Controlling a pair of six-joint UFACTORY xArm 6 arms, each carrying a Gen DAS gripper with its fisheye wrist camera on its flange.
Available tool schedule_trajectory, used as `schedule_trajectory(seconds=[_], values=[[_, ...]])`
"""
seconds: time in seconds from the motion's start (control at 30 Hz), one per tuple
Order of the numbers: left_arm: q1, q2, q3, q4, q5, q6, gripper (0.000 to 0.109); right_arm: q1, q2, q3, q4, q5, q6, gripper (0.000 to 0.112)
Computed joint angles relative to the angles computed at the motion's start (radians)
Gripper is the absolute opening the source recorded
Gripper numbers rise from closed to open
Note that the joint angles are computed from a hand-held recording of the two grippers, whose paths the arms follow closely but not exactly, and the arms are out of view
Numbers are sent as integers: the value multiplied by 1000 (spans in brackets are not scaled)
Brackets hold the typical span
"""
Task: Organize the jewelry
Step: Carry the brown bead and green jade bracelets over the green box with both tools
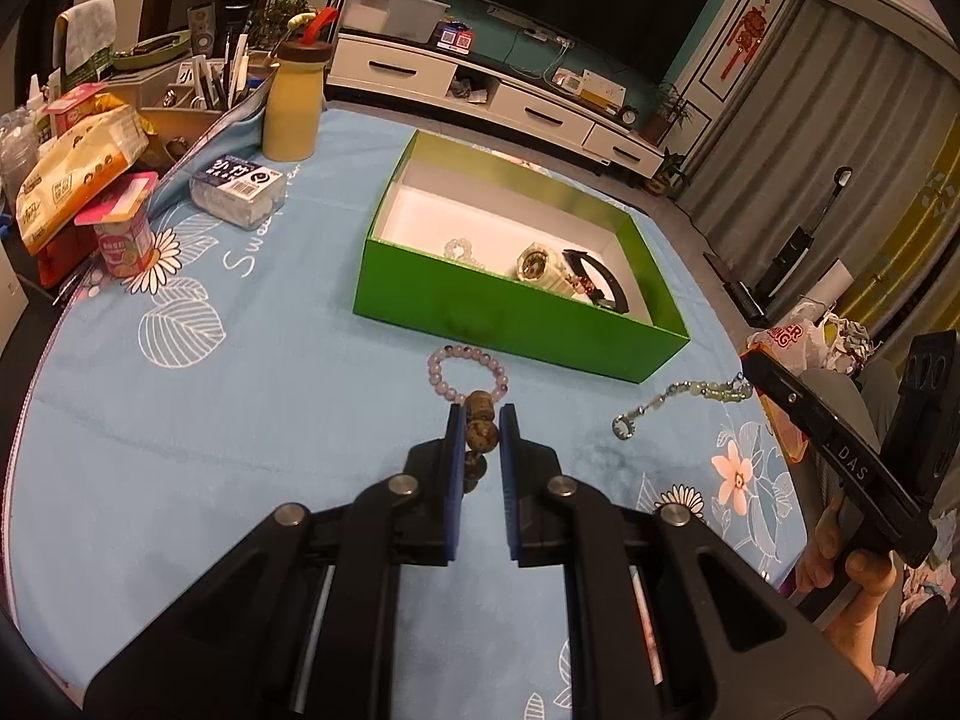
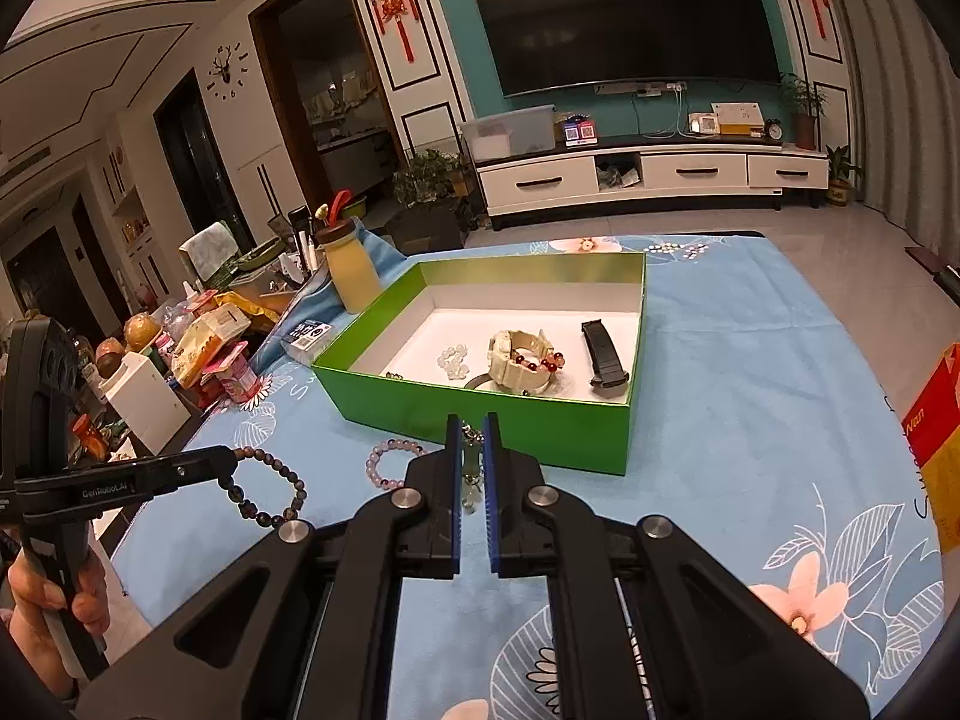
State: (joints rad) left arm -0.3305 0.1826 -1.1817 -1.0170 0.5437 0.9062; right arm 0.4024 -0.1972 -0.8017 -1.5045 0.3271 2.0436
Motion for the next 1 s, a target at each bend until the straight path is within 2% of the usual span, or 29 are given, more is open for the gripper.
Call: schedule_trajectory(seconds=[1.0], values=[[-46,109,-249,80,6,-81,11,-54,-18,-36,-83,-14,27,6]])
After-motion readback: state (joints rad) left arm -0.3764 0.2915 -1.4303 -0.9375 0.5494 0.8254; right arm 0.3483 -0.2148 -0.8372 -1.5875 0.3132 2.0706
